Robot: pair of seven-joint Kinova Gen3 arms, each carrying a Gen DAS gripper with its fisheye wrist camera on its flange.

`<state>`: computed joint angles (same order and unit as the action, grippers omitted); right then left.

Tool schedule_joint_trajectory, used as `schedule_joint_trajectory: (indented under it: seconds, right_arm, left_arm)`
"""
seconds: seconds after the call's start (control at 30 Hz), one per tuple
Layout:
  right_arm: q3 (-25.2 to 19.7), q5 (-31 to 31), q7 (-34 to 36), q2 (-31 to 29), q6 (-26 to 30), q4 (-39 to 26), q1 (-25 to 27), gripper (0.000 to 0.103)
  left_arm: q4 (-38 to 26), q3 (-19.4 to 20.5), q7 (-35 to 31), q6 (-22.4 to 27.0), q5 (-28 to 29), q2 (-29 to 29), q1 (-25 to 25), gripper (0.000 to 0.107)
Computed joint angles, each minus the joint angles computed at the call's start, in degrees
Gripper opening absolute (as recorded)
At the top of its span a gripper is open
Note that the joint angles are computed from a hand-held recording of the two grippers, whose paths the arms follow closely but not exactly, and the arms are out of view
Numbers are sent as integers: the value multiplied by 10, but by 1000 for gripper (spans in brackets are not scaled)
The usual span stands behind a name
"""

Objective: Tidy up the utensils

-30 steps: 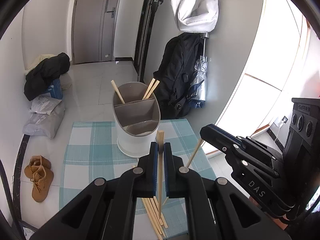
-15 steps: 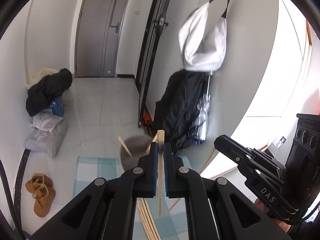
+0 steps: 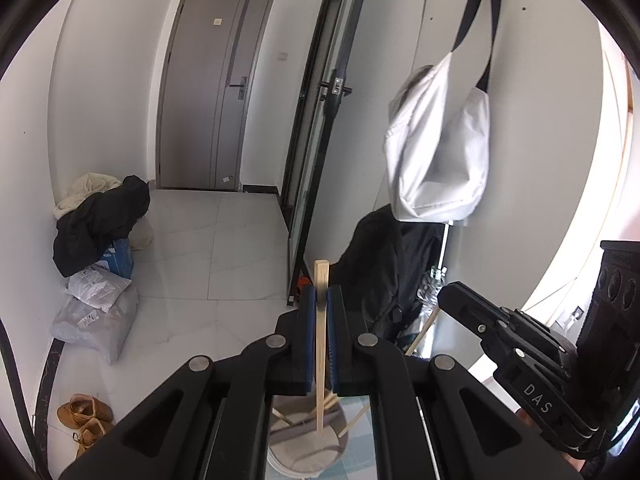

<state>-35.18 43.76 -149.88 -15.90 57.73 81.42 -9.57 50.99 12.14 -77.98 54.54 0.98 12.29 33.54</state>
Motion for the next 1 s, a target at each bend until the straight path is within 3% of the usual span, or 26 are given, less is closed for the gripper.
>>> schedule_joint_trajectory:
  seconds: [0.23, 0.37, 0.53, 0.63, 0.73, 0.83, 0.9, 0.97, 1.0]
  right_arm:
    - [43, 22, 15, 44, -29, -1, -29, 6]
    - [76, 27, 4, 50, -55, 22, -54, 6]
    - [118, 10, 6, 50, -90, 56, -74, 6]
    - [122, 9, 6, 51, -95, 67, -76, 6]
    - [136, -10, 16, 48, -117, 81, -79, 6]
    - [148, -40, 27, 42, -140, 105, -77, 7]
    - [153, -56, 32, 36, -159, 122, -71, 9]
    - [149, -68, 42, 35, -153, 126, -65, 9]
    - [146, -72, 46, 36, -145, 123, -63, 9]
  left_arm:
    - [-15, -12, 15, -11, -12, 39, 2, 2]
    - [-9, 3, -19, -11, 35, 54, -26, 2]
    - [13, -1, -45, -26, 47, 61, -24, 2]
    - [15, 6, -62, -26, 74, 67, -39, 2]
    - [1, 6, -73, -2, 83, 76, -42, 2]
    - [12, 20, -117, 8, 127, 75, -70, 3]
    - [9, 16, -119, 20, 131, 76, -70, 13]
    - [4, 5, -104, 30, 118, 75, -59, 42]
    - [8, -2, -91, 26, 106, 71, -52, 46]
